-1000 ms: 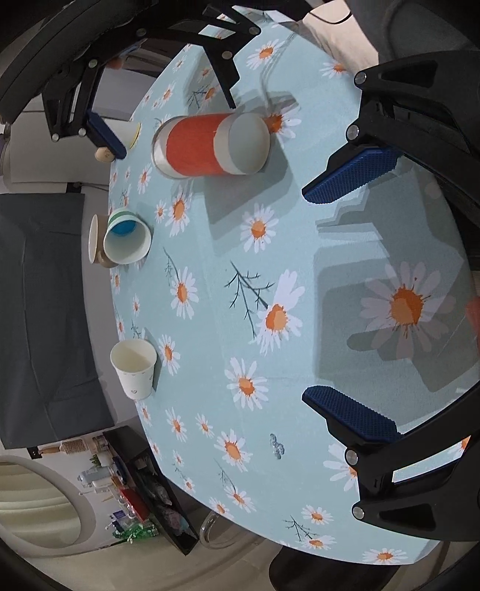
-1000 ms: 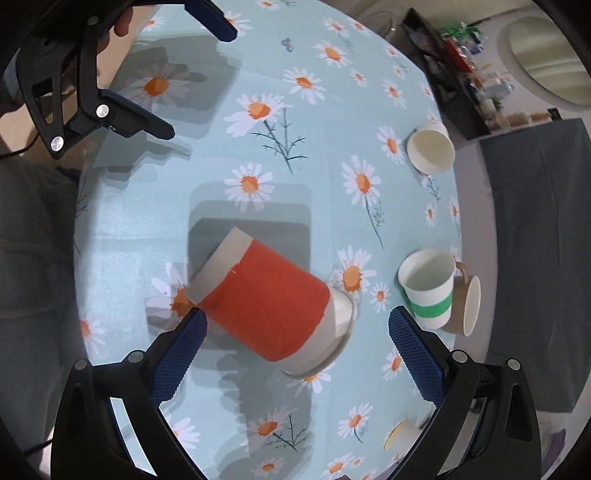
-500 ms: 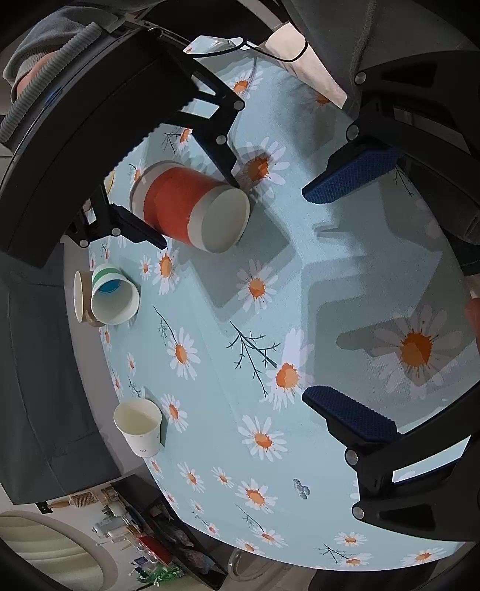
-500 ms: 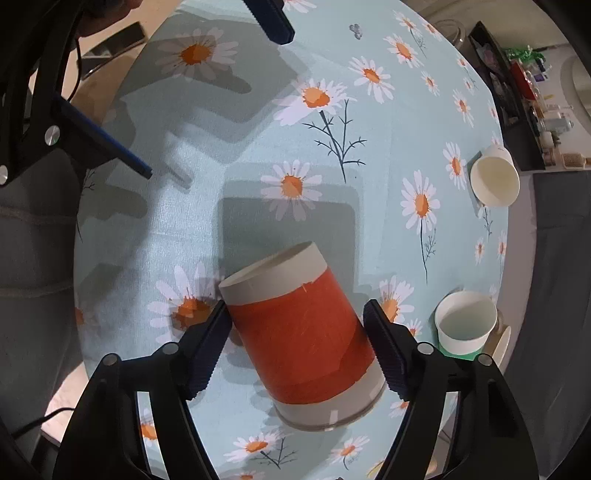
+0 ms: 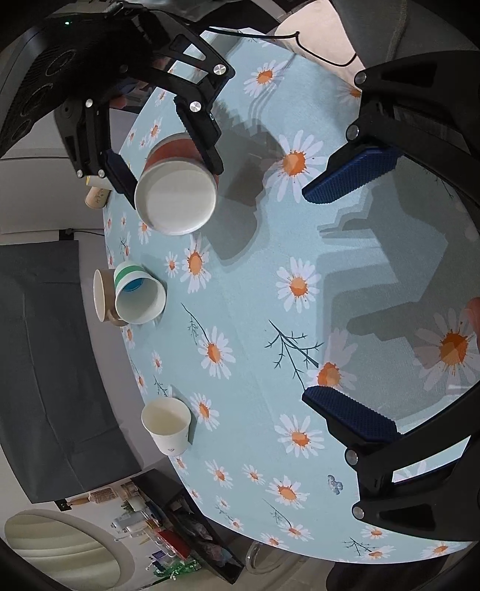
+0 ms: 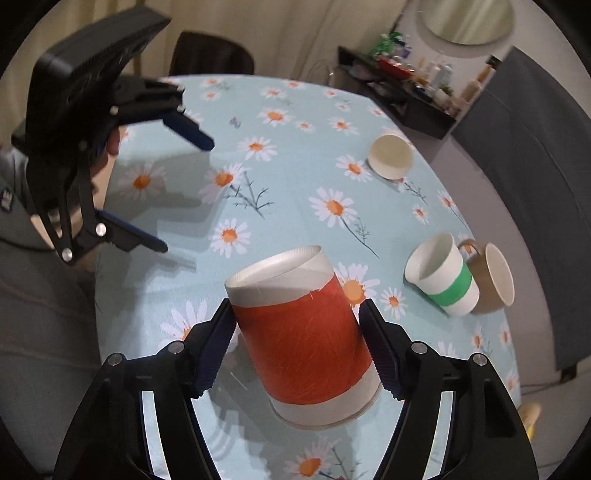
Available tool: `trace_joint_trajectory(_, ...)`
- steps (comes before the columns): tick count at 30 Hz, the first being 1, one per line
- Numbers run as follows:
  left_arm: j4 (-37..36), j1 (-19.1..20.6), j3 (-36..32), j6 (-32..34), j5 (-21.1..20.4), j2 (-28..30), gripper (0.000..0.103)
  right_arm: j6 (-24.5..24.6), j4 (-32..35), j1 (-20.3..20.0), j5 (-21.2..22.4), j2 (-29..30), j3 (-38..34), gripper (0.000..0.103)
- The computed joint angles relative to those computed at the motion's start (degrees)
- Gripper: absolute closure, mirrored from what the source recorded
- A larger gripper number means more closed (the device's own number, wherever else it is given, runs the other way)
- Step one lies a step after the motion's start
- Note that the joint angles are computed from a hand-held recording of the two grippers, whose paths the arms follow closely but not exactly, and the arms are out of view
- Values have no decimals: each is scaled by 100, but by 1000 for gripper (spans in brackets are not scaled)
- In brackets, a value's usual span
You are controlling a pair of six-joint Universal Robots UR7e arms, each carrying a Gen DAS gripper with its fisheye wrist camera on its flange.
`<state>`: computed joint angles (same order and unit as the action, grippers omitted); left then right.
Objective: Flip cup upside down
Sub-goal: 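Rotate the cup with the right gripper so its rim faces down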
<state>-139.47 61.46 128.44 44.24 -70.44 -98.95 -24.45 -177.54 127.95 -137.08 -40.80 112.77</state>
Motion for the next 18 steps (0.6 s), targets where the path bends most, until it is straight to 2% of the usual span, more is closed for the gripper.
trace_joint_trajectory(4,-237,-133,102,-175,59,109,6,159,-1615,-194,639,9,538,39)
trace_joint_trajectory(7,-449,-191,155,-319,-2,184,6,261,-2426,-333,1036,36,811,39)
trace_joint_trajectory(13,-962,-239,214,-563,-85,417,6,479,-3247,-671,1690,-17,1169,39)
trace_joint_trajectory(18,-925,-167,136,-773,-360,600,6,592,-3587,-977,2250,-121,1397,39)
